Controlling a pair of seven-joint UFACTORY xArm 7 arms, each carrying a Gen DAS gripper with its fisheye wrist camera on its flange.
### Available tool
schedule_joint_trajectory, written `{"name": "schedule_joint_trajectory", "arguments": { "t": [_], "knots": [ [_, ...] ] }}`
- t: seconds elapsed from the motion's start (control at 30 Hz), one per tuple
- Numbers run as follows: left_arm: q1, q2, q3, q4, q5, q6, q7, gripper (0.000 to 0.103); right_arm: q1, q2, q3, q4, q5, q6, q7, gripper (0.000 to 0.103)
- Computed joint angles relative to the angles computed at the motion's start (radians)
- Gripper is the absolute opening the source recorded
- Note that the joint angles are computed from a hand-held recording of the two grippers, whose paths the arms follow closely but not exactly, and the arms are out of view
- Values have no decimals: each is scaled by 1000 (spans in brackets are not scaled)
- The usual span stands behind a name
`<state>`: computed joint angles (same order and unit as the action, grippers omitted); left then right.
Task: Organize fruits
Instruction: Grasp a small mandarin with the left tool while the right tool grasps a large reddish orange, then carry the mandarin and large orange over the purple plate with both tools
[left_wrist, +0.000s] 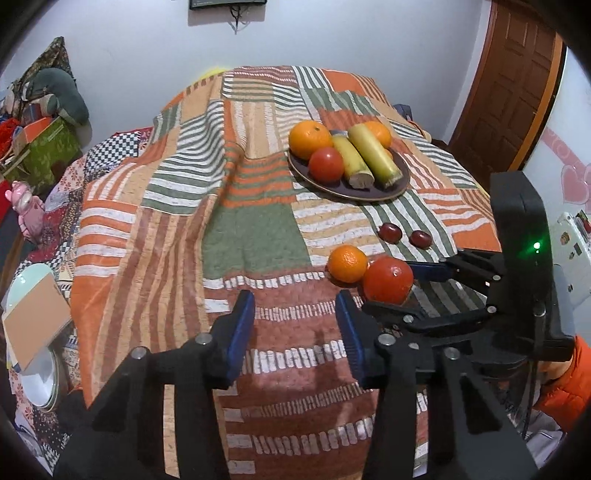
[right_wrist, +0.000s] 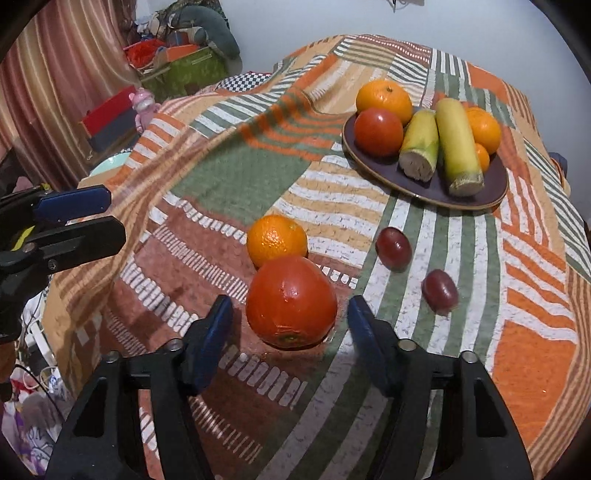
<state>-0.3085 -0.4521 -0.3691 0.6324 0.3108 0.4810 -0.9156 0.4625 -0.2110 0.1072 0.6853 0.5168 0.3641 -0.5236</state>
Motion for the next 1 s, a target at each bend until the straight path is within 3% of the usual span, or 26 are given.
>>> {"name": "schedule_joint_trajectory", "arguments": {
  "t": [0.07, 0.37, 0.73, 1.0],
  "knots": [
    [-1, 24, 1, 10, -1, -11, 5, 44, 8, -1, -13, 2, 26, 5, -26, 43],
    [-16, 191, 21, 101, 22, -54, 11, 44, -4, -60, -58, -7, 138, 38, -121, 42],
    [-79, 382, 89, 223, 66, -65, -2, 44, -67, -118, -121, -16, 137, 15, -137, 42],
    [-105, 403, 122, 239, 146, -63, -53, 37, -95, -101, -148, -3, 139, 18, -144, 42]
  ]
}}
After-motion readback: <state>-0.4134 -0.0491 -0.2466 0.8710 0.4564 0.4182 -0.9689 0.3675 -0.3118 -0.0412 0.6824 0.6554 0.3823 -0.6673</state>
